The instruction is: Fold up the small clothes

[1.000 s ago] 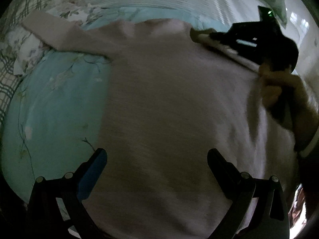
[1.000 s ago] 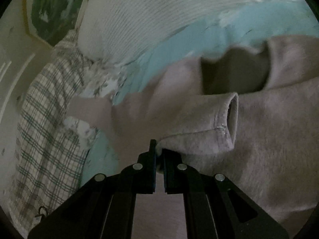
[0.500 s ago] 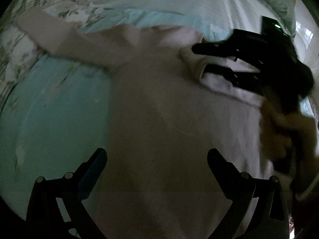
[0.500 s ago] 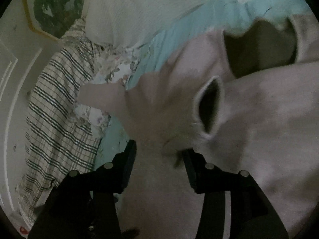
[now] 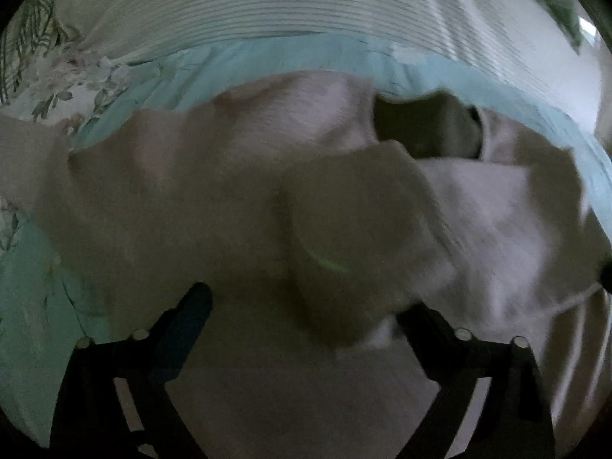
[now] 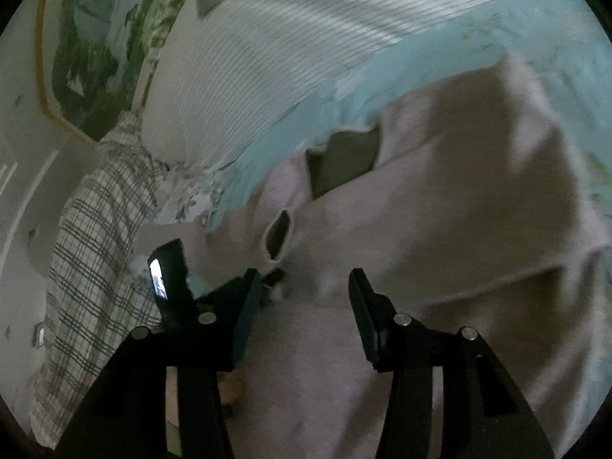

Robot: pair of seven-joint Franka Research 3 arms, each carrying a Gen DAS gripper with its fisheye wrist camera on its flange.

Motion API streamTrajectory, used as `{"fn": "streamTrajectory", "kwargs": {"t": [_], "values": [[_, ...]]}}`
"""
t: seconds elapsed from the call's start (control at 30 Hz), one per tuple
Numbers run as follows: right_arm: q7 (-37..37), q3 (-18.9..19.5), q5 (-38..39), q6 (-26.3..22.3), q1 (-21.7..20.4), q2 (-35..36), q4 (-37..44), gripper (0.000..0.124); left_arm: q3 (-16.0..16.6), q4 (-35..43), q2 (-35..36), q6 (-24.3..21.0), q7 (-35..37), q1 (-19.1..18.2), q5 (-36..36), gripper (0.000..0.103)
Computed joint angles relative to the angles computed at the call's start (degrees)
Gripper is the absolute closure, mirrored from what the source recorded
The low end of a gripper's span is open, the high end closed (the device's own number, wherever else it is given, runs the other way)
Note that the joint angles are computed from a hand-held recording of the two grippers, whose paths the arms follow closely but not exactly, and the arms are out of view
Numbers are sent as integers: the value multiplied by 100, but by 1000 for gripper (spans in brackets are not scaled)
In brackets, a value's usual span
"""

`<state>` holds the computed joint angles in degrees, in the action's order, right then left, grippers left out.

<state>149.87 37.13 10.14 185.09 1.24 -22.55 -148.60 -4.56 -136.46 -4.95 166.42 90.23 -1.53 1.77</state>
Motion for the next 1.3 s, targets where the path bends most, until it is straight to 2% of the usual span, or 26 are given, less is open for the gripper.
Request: {"fn": "streamTrajectory", "kwargs": {"t": [0.03,0.1,0.17,0.23,0.37,0.43,0.5,0.57,0.6,0.63,0.7,0.87,0.93,1.03,1.3], "values": [[78,68,35,-96,-63,-239,-122,74,50,65,48,22,8,8,-157,10],[229,112,50,-188,-105,-553,-312,70,233,120,71,95,348,-31,-1038,11],[324,13,72,-199,-1,-713,-473,70,377,205,80,-15,1069,-135,-2162,11],[342,-70,41,-260,78,-785,-542,70,409,293,101,-179,1685,-163,-2934,13],[451,-146,-40,-386,120,-942,-648,70,256,371,152,-322,2293,-115,-3414,32],[517,-149,-91,-469,102,-1043,-689,70,191,371,157,-315,2428,-86,-3530,37],[571,-194,-139,-521,132,-1166,-770,70,164,402,191,-315,2512,-56,-3613,49],[664,-180,-195,-643,84,-1338,-841,70,134,381,194,-278,2468,-16,-3574,73],[711,-182,-227,-683,67,-1399,-871,70,121,409,227,-266,2420,4,-3521,81],[754,-199,-259,-731,53,-1479,-915,70,127,411,229,-262,2480,27,-3553,97],[829,-232,-346,-904,6,-1648,-978,70,136,406,225,-265,2727,52,-3715,99],[989,-371,-776,-1644,-236,-2201,-1095,70,151,157,58,341,2593,71,-3294,100],[930,-545,-993,-1937,-302,-2173,-1047,70,275,221,98,276,2689,44,-3379,100],[689,-878,-1298,-2078,-332,-1775,-881,70,366,297,160,155,2969,76,-3726,100],[78,-1622,-1676,-1970,-134,-350,-324,70,399,236,104,378,3703,76,-4828,100]]}}
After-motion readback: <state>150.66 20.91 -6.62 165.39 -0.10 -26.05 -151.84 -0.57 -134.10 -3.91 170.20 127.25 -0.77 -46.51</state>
